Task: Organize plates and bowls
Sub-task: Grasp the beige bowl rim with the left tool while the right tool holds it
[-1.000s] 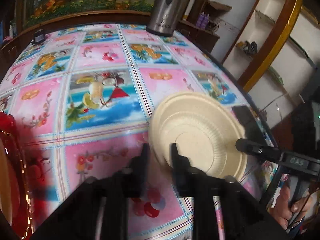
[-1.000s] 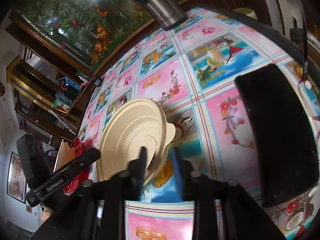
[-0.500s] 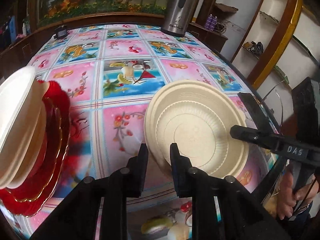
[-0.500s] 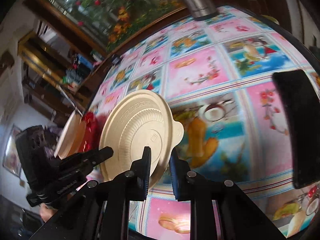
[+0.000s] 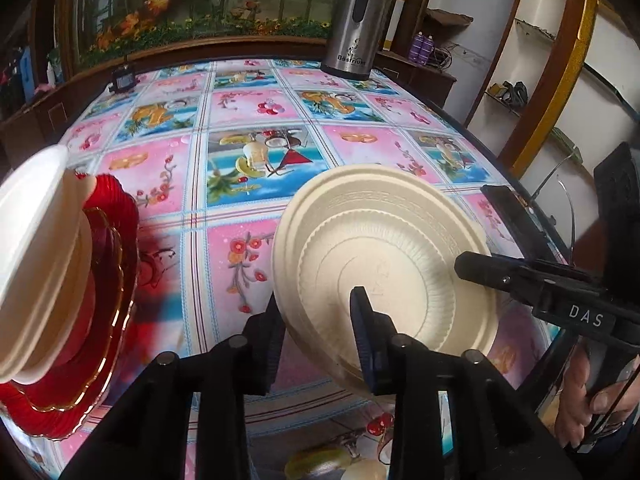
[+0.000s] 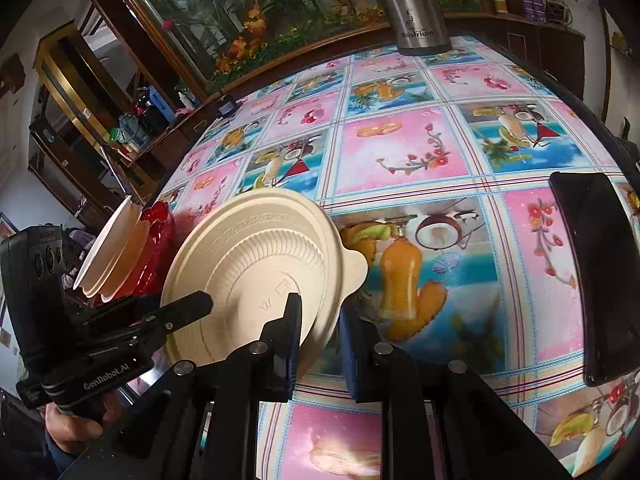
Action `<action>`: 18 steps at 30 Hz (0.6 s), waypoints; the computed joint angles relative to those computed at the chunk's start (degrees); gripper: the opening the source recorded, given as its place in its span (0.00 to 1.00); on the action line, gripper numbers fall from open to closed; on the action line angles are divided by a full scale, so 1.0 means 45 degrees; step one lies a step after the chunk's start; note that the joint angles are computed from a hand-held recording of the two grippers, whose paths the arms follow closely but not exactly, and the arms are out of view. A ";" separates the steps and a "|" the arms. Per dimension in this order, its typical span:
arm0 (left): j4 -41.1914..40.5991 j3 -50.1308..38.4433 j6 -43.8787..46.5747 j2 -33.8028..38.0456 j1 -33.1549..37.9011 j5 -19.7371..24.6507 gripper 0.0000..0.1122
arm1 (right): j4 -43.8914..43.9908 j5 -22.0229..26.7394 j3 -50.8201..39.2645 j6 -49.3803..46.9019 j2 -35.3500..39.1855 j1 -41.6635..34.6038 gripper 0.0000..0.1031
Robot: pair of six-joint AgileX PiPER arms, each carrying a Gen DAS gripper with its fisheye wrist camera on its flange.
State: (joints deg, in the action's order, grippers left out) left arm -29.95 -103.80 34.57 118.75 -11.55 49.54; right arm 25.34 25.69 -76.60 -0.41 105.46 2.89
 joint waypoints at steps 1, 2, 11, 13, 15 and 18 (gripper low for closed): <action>-0.0028 0.0108 0.0045 -0.0099 -0.0002 -0.0110 0.27 | -0.0120 -0.0081 0.0043 0.0171 -0.0051 0.0060 0.19; -0.0029 0.0192 0.0076 -0.0171 -0.0013 -0.0201 0.27 | -0.0045 -0.0081 0.0029 0.0137 -0.0061 0.0044 0.19; 0.0057 0.0434 0.0143 -0.0316 -0.0059 -0.0491 0.27 | -0.0221 -0.0148 0.0151 0.0304 -0.0229 0.0133 0.19; 0.0071 0.0644 0.0223 -0.0464 -0.0085 -0.0735 0.27 | -0.0228 -0.0171 0.0167 0.0298 -0.0241 0.0132 0.19; 0.0102 0.0881 0.0298 -0.0638 -0.0123 -0.1021 0.27 | -0.0266 -0.0192 0.0185 0.0305 -0.0262 0.0149 0.19; 0.0148 0.1131 0.0396 -0.0828 -0.0159 -0.1337 0.27 | -0.0380 -0.0216 0.0202 0.0407 -0.0302 0.0209 0.19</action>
